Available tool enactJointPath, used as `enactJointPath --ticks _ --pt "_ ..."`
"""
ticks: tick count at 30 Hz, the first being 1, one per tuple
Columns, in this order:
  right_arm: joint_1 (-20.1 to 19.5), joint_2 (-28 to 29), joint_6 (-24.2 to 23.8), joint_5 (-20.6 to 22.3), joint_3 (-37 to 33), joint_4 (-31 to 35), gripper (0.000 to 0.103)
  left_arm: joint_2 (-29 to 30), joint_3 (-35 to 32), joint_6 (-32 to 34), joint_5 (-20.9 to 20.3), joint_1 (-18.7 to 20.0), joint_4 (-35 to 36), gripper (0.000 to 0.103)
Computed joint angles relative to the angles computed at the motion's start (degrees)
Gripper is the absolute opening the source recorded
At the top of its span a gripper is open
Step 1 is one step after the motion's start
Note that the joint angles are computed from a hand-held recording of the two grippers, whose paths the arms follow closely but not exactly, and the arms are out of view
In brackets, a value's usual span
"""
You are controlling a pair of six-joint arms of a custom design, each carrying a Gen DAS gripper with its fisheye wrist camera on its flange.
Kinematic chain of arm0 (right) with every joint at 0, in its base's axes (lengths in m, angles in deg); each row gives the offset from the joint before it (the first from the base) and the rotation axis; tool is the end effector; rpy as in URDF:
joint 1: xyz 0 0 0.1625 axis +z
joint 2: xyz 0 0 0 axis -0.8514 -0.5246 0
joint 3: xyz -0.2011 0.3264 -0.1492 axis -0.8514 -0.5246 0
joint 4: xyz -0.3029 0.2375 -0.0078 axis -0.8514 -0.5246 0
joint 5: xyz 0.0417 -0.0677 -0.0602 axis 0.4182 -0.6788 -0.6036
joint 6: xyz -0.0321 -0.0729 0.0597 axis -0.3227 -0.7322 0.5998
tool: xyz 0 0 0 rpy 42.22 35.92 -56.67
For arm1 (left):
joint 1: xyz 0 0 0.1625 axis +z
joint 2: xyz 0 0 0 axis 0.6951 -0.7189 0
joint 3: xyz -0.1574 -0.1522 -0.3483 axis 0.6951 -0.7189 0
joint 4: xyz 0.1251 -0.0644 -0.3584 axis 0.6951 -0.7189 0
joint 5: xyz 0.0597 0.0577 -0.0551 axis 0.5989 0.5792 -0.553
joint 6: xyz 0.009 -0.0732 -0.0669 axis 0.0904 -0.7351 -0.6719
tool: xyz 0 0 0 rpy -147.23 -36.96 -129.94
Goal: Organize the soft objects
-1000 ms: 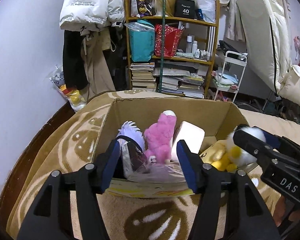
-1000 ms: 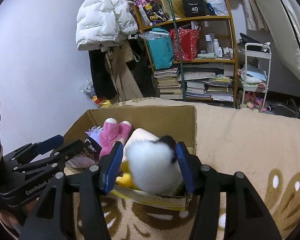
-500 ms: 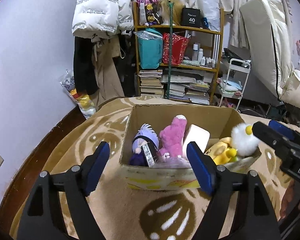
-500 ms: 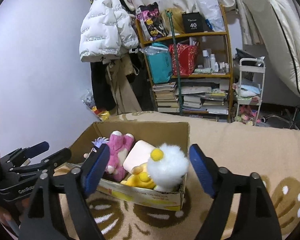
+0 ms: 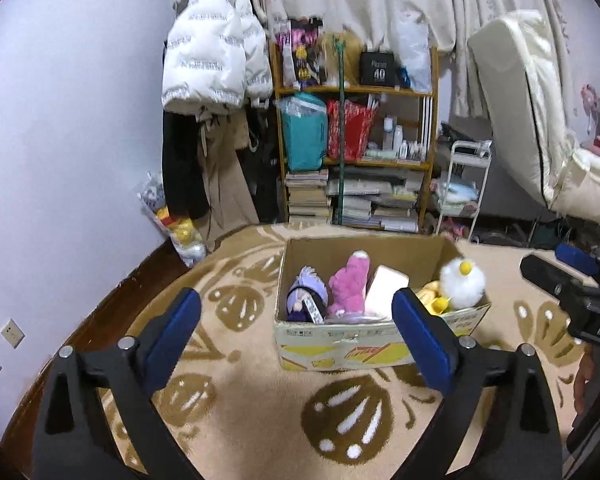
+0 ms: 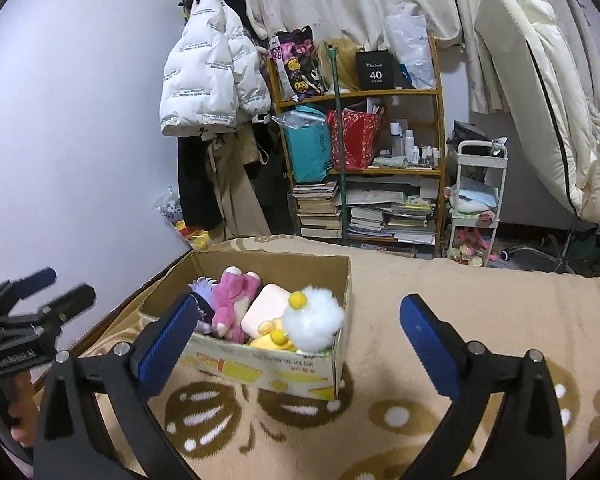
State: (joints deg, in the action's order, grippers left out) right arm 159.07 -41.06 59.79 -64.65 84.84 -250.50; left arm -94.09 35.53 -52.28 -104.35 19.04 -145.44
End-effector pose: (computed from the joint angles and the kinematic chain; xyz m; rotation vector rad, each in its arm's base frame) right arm 0.2348 -0.7375 0.0956 0.4816 -2.2301 1.3210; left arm -0.1565 -0.7420 0.2231 0.6927 2.1054 -1.1611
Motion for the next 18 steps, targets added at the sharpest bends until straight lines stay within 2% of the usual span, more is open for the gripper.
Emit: enactJointPath --ticks 10,18 --pt "2.3 -2.5 -3.1 -0.9 6.6 -5.7 0.103 -7.0 10.1 -1.6 -0.3 -2.5 -4.4 0.101" --pt "2.8 -3.9 -3.3 -1.3 11.6 -12.2 0.103 -8.6 14.7 2.3 1.9 -3.4 -11.7 0.102"
